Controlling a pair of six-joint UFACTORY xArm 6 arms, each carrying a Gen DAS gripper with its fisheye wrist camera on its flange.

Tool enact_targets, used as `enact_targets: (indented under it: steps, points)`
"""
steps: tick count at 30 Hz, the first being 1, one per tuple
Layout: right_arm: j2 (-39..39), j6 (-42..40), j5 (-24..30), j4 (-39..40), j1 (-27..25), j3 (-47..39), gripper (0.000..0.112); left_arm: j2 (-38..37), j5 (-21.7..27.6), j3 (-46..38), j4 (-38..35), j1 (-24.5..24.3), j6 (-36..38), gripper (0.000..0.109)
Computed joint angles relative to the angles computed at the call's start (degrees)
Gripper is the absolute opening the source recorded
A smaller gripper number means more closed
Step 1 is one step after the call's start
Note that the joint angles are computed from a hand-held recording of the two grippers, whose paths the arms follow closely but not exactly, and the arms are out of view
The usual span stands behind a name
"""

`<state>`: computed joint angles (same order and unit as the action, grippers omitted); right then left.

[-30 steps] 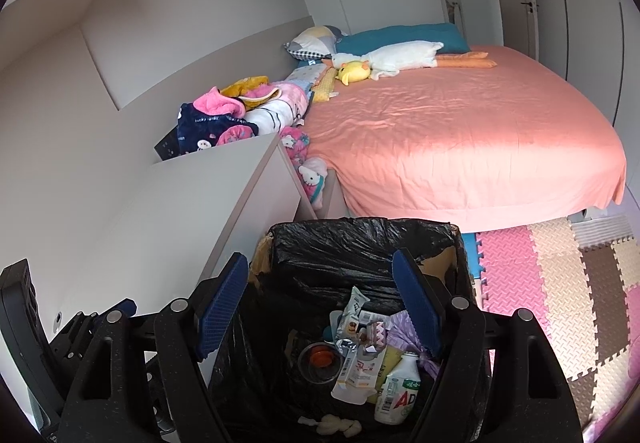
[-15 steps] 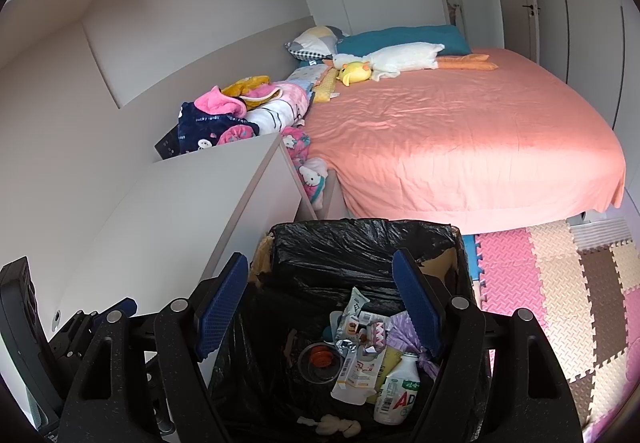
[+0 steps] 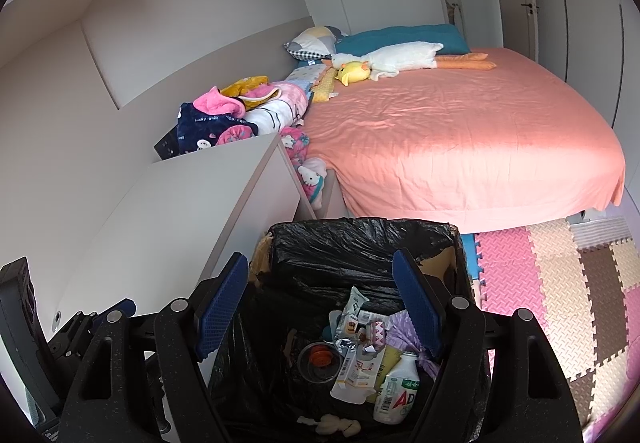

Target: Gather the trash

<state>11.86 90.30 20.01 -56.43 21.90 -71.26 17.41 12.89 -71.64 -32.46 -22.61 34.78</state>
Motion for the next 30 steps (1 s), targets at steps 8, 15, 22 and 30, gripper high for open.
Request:
enact_targets:
  steps: [8,15,22,30]
  points:
    - [-0.3,0.1,0.0,-0.2,-0.2,0.3,0.075,-0.6,0.2,0.5,-1.5,-0.4,2.0,0.097]
    - [-0.6,0.0,-0.2,-0.2,-0.3,0.5,0.075,-0.9,-0.6,1.0,-0.4,-0.8,0.9,0.097]
    - [-0.6,0.0,-0.2,-0.1,-0.3,0.6,0.075,-1.2,-1.5,1.8,4.0,-1.1,-2.6,0.097]
    - [-0.6,-0.3,-0.1,0.0,-0.4,0.5,0.075,-0.8,-0.5,1.2,2.4,-0.8,-1.3,0.097]
